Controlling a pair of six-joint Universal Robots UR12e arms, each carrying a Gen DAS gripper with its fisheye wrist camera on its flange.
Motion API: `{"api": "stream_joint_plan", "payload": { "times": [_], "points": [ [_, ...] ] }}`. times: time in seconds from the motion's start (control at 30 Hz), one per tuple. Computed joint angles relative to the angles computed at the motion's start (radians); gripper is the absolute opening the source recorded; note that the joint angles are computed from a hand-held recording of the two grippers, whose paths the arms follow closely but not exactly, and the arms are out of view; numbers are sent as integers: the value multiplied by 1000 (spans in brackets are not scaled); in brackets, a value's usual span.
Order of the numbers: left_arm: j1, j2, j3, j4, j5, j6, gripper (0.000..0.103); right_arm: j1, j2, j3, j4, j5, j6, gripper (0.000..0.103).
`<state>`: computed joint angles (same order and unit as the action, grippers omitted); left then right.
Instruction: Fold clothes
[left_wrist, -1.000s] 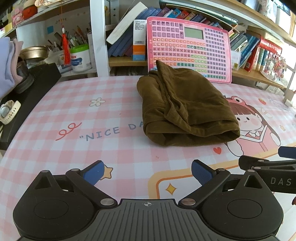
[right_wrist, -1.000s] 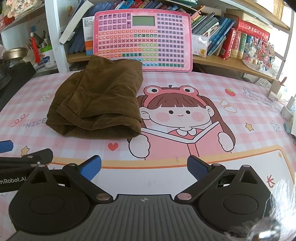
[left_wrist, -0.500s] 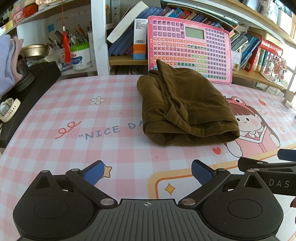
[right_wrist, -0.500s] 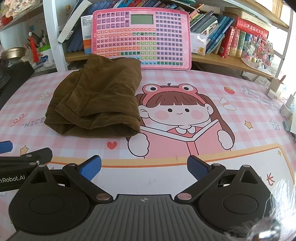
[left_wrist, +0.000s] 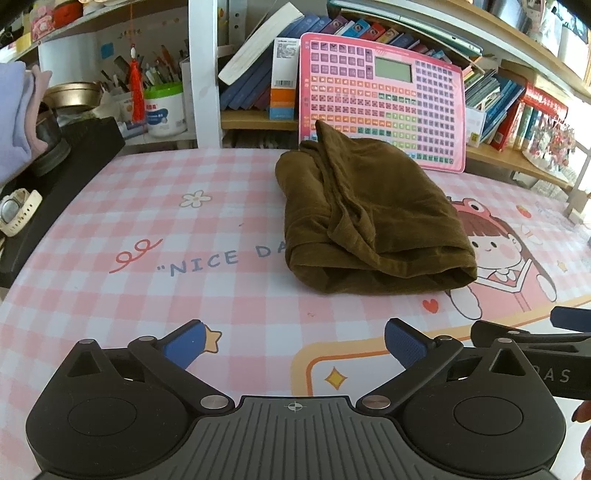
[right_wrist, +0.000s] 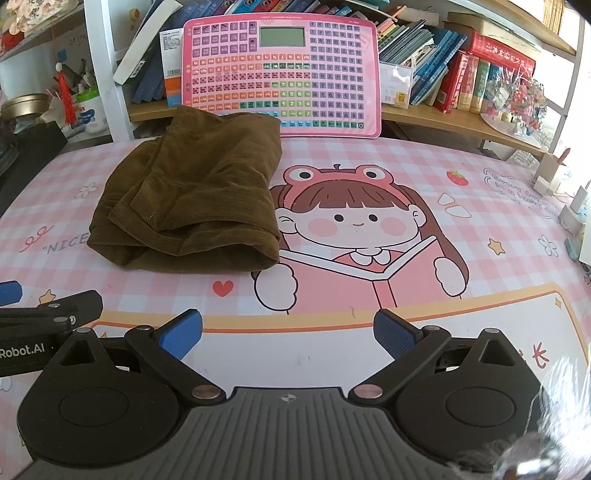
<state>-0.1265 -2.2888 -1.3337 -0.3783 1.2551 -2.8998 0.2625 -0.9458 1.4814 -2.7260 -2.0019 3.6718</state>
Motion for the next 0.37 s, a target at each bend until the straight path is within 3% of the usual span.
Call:
{"api": "stream_joint_plan", "payload": {
  "times": [0.37],
  "points": [
    [2, 2, -4, -7, -22, 7, 103, 0, -3, 3, 2, -5, 8, 100]
  ]
}}
